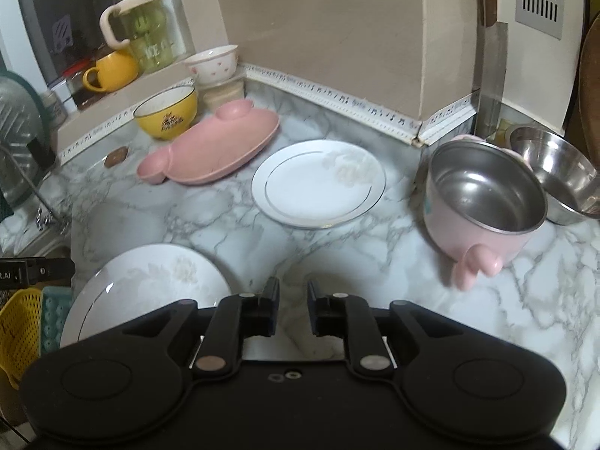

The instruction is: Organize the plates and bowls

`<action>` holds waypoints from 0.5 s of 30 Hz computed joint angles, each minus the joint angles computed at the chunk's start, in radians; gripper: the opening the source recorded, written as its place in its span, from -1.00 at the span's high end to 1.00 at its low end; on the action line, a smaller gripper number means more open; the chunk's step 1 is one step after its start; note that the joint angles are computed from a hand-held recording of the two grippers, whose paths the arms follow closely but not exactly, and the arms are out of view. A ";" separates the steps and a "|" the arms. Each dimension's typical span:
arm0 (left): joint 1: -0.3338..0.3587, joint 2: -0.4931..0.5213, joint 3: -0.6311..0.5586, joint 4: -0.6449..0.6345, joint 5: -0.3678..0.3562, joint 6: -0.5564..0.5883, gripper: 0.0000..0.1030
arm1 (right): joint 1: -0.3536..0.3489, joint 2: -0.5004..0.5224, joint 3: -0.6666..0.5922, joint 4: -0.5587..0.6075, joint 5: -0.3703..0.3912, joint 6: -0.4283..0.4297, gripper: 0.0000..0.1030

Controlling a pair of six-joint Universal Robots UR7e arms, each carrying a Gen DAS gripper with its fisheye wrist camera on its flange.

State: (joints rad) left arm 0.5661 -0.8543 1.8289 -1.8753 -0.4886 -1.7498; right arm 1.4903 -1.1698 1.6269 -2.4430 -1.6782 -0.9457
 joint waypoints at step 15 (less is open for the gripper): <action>0.112 0.113 -0.160 -0.285 0.034 0.428 -0.35 | 0.025 0.118 -0.151 -0.020 0.030 -0.001 -0.88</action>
